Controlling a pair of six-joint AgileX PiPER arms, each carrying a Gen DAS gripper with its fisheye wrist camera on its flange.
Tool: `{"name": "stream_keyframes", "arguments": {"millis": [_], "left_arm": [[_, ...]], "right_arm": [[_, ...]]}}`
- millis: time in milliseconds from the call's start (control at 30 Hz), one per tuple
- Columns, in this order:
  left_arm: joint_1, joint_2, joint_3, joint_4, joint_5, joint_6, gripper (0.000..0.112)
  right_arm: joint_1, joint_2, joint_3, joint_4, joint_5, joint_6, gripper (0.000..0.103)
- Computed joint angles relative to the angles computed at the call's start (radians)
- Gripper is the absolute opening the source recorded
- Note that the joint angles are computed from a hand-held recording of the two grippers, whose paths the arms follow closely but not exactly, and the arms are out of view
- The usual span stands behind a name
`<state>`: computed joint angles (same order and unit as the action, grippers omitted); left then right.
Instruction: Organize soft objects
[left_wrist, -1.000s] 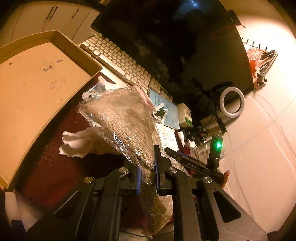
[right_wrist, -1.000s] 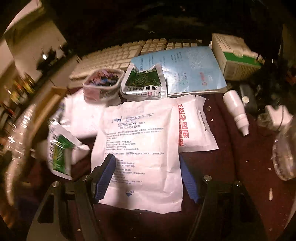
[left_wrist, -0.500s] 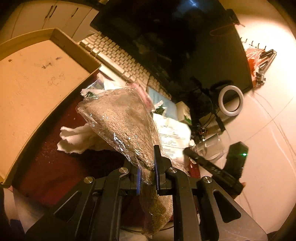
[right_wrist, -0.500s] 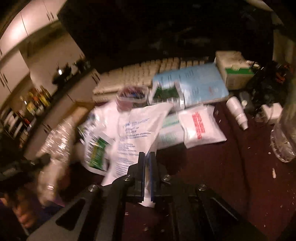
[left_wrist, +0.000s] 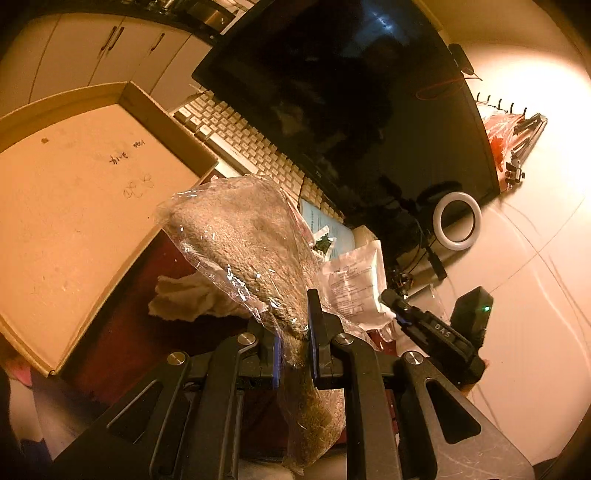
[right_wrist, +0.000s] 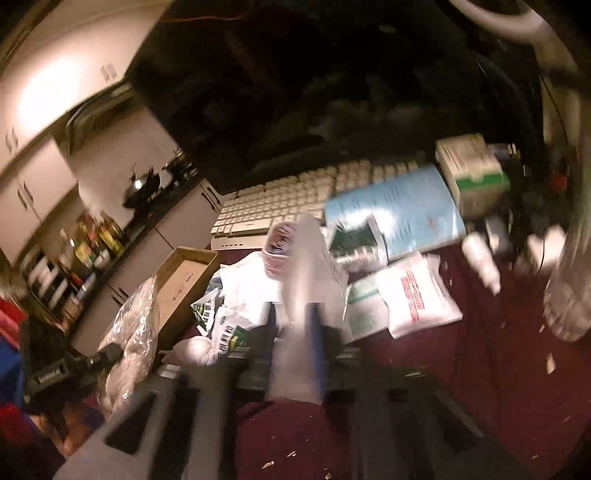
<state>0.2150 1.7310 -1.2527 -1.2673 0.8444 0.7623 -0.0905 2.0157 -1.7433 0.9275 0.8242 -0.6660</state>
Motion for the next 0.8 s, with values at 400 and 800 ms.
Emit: {"name": "stream_keyframes", "arguments": {"millis": [400, 800], "left_arm": [[-0.021, -0.008, -0.004, 0.025, -0.012, -0.03, 0.01], [-0.002, -0.048, 0.02, 0.021, -0.032, -0.022, 0.01]], "right_arm": [[0.066, 0.03, -0.081, -0.264, -0.022, 0.211, 0.046], [0.019, -0.083, 0.024, -0.065, 0.012, 0.003, 0.005]]}}
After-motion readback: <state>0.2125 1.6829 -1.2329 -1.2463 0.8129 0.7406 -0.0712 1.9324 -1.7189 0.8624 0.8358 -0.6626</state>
